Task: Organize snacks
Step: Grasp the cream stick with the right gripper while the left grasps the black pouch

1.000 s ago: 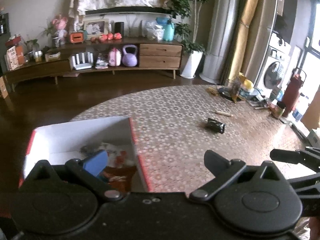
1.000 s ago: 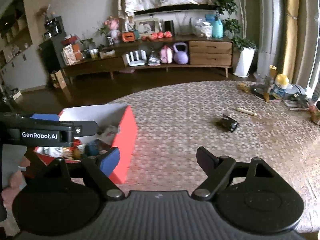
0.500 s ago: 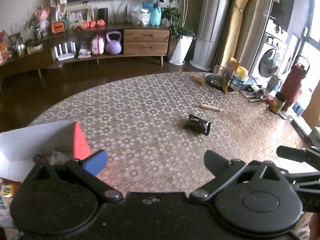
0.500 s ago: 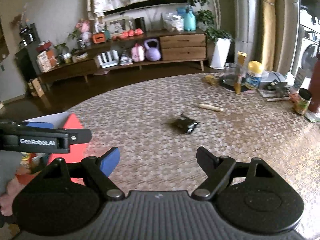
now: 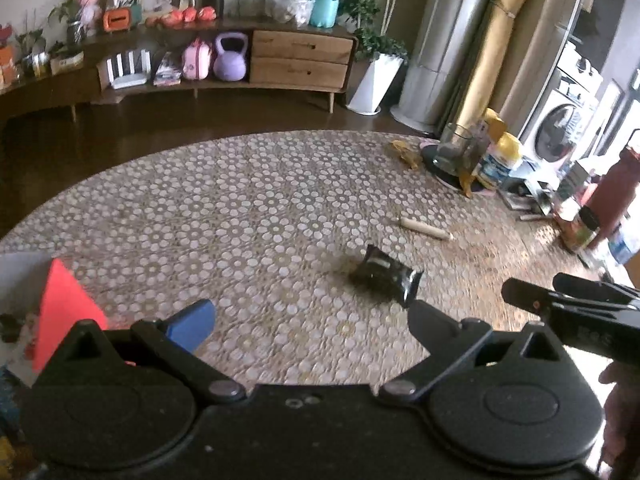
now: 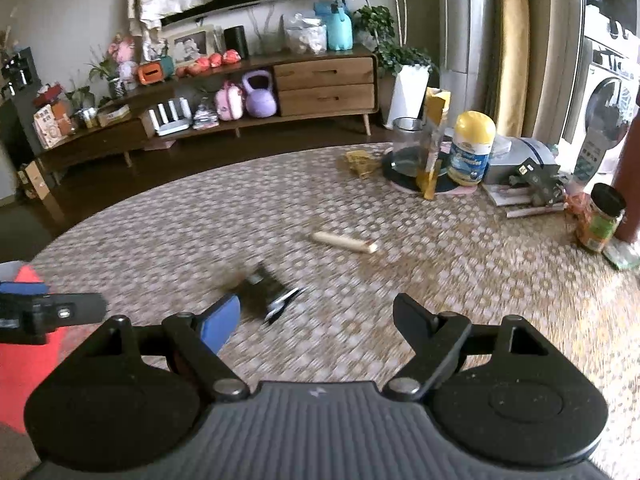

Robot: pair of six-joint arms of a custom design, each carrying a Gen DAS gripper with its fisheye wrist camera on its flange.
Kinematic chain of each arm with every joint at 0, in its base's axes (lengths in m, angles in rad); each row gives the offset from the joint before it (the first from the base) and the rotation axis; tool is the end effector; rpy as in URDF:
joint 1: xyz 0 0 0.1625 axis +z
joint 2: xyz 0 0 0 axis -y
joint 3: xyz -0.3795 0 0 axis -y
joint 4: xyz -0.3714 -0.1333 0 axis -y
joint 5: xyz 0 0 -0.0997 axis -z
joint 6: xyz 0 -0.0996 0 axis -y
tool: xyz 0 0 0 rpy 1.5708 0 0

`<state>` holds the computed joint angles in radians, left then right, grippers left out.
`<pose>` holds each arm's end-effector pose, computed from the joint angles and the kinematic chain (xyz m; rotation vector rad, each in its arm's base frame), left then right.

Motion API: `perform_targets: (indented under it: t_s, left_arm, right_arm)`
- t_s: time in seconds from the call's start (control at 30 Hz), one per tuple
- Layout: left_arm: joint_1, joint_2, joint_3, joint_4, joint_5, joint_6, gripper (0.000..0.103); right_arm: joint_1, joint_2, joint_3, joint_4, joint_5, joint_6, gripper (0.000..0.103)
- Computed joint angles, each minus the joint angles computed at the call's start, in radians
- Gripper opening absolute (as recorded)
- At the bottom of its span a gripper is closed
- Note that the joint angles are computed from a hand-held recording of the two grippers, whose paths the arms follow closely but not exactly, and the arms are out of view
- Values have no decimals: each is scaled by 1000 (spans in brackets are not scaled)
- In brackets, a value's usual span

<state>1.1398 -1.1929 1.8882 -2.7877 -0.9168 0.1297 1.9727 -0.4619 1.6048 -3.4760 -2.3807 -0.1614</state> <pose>-0.0540 -0.5816 0.2584 0.4677 2.4311 -0.7761 0.2962 -0.5406 0.0129 0.2530 -2.2588 1.0064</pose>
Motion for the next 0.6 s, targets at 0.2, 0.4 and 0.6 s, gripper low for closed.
perform_targets:
  t_s: [0.2,0.4,0.6]
  left_arm:
    - [23,122,-99,2,-15,-37,103]
    - [48,231,-196,7,-28,-83,102]
    - [75,315,-292,66,-71,-160,98]
  right_arm:
    - [-83,53,-109,10,32,-93,84]
    - [-143,116,-225,51,65,-186,84]
    - [-187,158,-320,100,130,-212,83]
